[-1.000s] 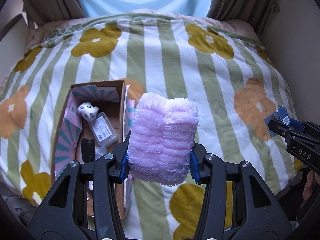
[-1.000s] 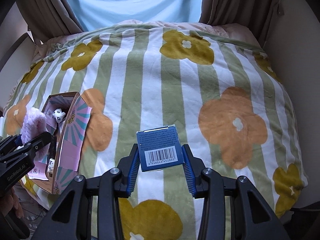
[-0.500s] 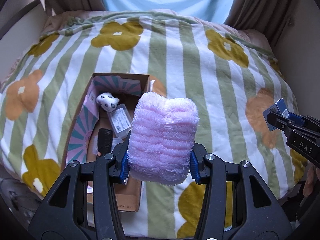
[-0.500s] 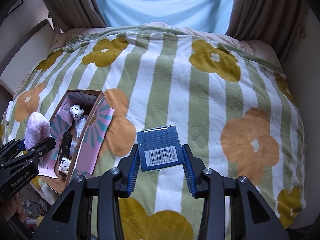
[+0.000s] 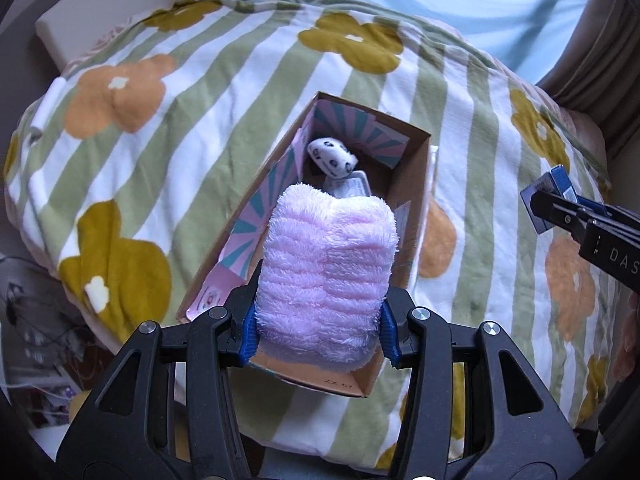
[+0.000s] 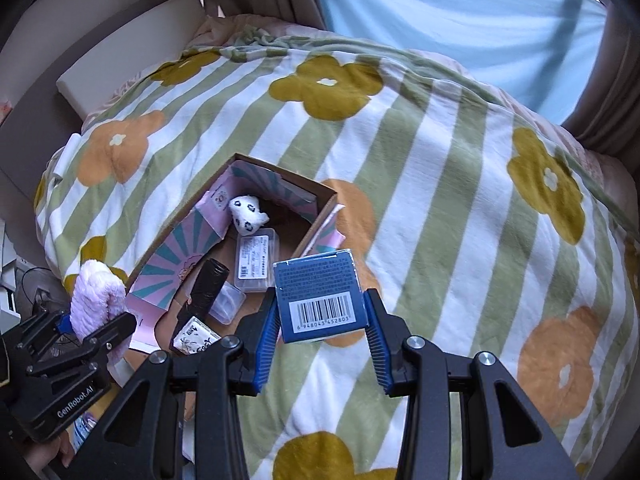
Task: Organize objects
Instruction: 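Carry the pink hair tie and blue cube box over the cardboard box, then release the hair tie with the left tool while the right tool releases the cube box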
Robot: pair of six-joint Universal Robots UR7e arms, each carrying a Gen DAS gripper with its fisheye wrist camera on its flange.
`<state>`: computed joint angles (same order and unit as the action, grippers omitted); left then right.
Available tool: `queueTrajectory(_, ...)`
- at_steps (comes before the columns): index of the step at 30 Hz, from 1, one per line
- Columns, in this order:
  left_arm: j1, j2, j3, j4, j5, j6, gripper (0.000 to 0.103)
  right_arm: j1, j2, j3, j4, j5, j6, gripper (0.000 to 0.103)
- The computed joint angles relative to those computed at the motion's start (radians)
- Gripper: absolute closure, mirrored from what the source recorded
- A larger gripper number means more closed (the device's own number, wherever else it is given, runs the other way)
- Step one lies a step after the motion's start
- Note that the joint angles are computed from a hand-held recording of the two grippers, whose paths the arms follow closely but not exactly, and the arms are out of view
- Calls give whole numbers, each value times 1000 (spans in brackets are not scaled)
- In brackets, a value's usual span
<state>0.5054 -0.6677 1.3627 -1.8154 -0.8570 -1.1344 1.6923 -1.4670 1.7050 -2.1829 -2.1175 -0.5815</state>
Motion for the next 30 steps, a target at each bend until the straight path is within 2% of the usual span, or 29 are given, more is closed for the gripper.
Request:
queueTrajectory(7, 44, -18, 42, 17, -21, -58, 60, 15, 126, -39, -20, -17, -19, 65)
queueTrajectory(18, 141, 24, 51, -29, -65, -52, 60, -19, 311, -94, -69, -62, -35, 65)
queueTrajectory(25, 167, 45, 52, -38, -74, -58, 59, -30, 358, -111, -72, -71, -14, 65)
queueTrajectory(30, 162, 62, 24, 19, -68, -57, 58, -30, 371, -140, -18, -41, -9, 64)
